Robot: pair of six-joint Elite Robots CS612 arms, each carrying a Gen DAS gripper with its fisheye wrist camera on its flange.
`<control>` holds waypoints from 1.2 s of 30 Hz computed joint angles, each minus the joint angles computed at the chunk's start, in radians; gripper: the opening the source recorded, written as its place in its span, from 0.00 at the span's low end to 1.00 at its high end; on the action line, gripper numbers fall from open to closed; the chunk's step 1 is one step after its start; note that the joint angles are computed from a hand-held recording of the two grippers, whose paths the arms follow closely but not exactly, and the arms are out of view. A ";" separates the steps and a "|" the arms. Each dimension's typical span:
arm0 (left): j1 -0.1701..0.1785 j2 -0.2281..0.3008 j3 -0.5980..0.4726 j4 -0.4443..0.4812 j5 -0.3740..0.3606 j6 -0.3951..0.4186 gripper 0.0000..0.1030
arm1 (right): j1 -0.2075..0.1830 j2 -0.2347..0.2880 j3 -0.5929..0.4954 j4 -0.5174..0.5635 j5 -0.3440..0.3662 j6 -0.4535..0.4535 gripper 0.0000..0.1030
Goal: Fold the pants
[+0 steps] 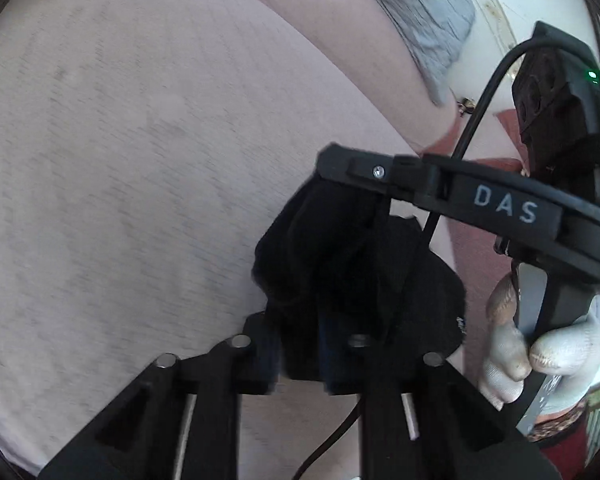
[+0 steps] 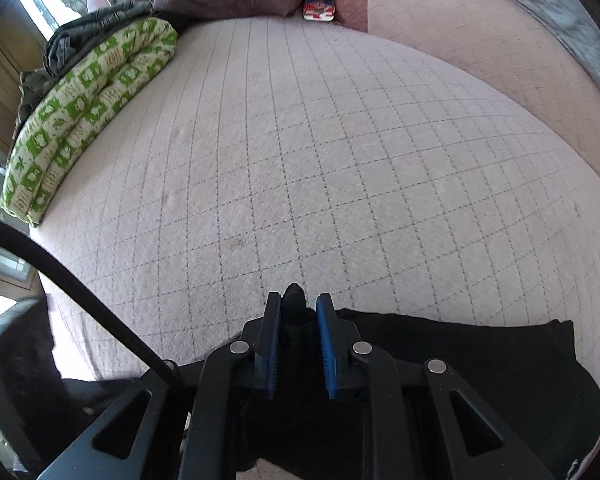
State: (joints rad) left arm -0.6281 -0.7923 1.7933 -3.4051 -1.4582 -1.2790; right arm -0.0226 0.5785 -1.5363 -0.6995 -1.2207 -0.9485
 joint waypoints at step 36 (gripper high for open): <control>-0.104 0.021 -0.175 0.186 0.099 0.089 0.55 | -0.324 -0.031 0.097 0.105 0.465 0.118 0.31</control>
